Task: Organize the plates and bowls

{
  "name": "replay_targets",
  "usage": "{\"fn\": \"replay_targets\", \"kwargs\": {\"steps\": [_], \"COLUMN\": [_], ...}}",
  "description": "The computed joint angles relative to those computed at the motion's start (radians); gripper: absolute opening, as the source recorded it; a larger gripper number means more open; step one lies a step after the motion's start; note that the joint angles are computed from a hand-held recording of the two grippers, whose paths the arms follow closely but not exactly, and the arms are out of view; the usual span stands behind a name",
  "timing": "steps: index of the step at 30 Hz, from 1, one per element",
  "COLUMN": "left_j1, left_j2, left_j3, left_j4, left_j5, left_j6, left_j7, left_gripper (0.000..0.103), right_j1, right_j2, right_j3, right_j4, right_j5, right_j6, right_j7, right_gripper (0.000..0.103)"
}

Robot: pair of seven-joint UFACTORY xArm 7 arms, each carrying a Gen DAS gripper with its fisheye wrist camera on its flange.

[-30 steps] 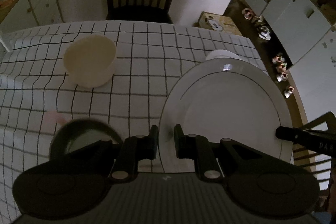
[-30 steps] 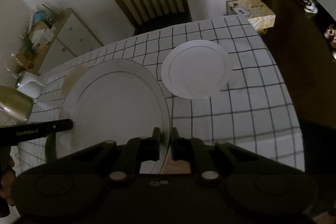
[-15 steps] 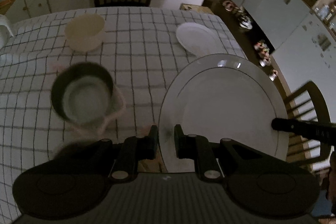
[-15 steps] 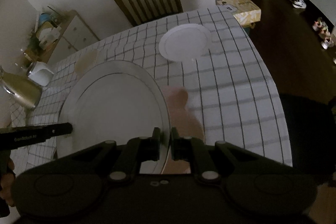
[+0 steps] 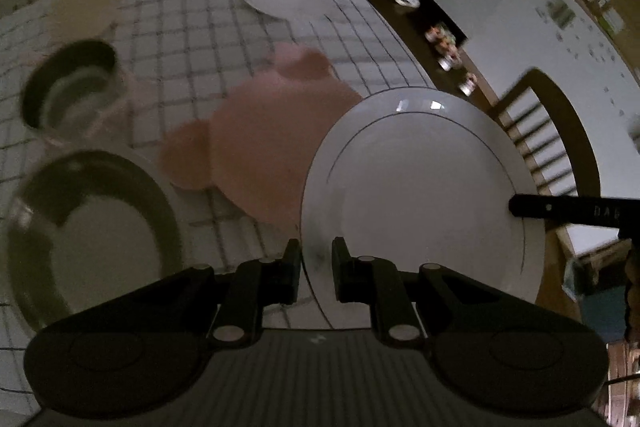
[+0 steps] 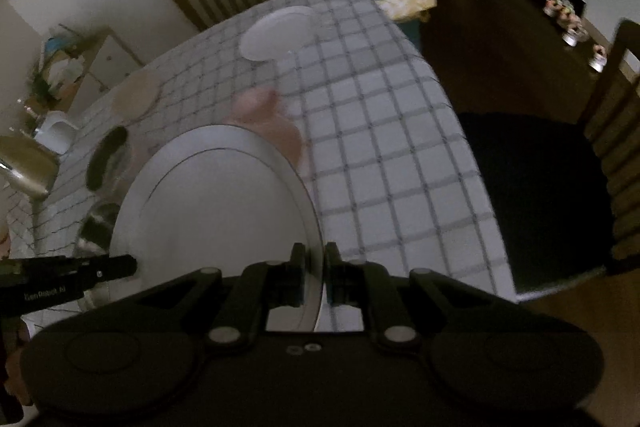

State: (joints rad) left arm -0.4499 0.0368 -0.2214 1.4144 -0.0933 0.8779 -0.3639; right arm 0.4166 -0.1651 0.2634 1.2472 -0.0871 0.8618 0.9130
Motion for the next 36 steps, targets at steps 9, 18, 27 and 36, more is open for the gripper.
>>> {"fn": "replay_targets", "kwargs": {"steps": [9,18,27,36], "left_j1": [-0.039,-0.048,-0.048,-0.049], "left_j2": [-0.001,0.018,0.021,0.011], "left_j3": [-0.025,-0.023,-0.019,-0.022], "left_j4": [-0.102,-0.128,-0.133,-0.148], "left_j5": [-0.028,-0.009,0.037,0.028], "left_j6": [-0.023,-0.017,-0.019,-0.038], "left_j7": [0.026,0.015,0.003,0.02], "left_gripper": [0.015,0.015,0.015,0.015], "right_j1": [-0.009,0.004,0.014,0.008], "right_j2": [-0.134,-0.146,-0.114,-0.083], "right_j3": [0.018,0.016,0.005,0.005], "right_j4": [-0.183,-0.286,-0.302,-0.3], "right_j5": [0.019,0.07,0.097,0.083], "right_j6": [0.001,-0.06,-0.113,-0.116], "right_j7": [0.06,0.026,-0.035,-0.046], "right_gripper": [0.009,0.009,0.01,0.012]}}
